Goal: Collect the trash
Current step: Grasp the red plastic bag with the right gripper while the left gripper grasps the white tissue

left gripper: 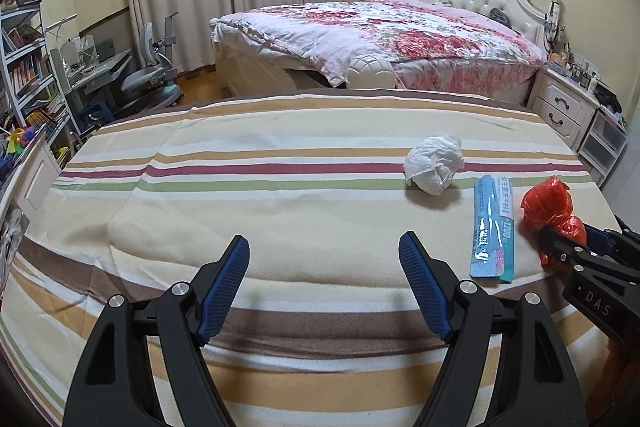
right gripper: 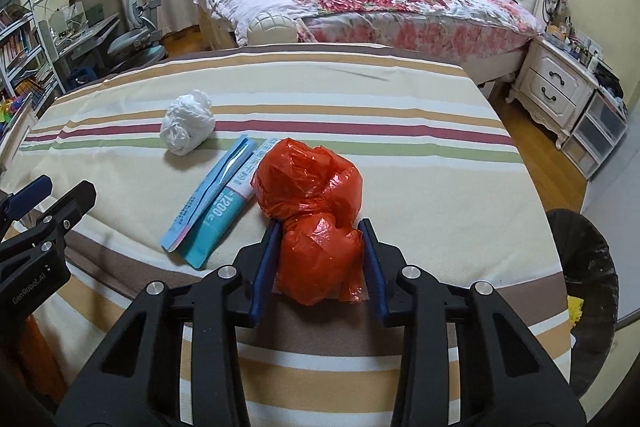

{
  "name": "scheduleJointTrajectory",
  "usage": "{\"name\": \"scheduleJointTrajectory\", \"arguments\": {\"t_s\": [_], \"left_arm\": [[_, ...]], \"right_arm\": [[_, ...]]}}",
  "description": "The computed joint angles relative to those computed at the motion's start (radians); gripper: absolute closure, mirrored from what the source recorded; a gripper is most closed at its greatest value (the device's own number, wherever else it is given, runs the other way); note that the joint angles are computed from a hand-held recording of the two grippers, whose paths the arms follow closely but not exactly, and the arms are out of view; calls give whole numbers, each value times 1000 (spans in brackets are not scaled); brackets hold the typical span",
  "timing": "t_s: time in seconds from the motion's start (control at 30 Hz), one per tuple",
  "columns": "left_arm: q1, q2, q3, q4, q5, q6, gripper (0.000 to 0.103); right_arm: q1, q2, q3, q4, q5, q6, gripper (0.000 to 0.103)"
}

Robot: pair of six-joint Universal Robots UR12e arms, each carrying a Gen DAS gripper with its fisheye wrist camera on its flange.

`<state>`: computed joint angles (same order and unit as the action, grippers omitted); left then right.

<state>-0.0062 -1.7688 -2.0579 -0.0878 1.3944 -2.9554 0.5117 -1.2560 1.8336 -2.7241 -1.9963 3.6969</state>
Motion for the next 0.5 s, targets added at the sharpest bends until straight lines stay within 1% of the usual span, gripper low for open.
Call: {"name": "scheduleJointTrajectory", "arguments": {"t_s": [0.2, 0.3, 0.5], "left_arm": [[-29, -31, 36, 4, 0, 20, 28], [-39, -42, 52, -8, -2, 27, 28], [-59, -62, 86, -39, 5, 38, 28]], "right_arm": [[-25, -2, 2, 14, -14, 17, 65], [-39, 0, -1, 20, -11, 19, 65], [-50, 8, -12, 27, -24, 11, 65]]}}
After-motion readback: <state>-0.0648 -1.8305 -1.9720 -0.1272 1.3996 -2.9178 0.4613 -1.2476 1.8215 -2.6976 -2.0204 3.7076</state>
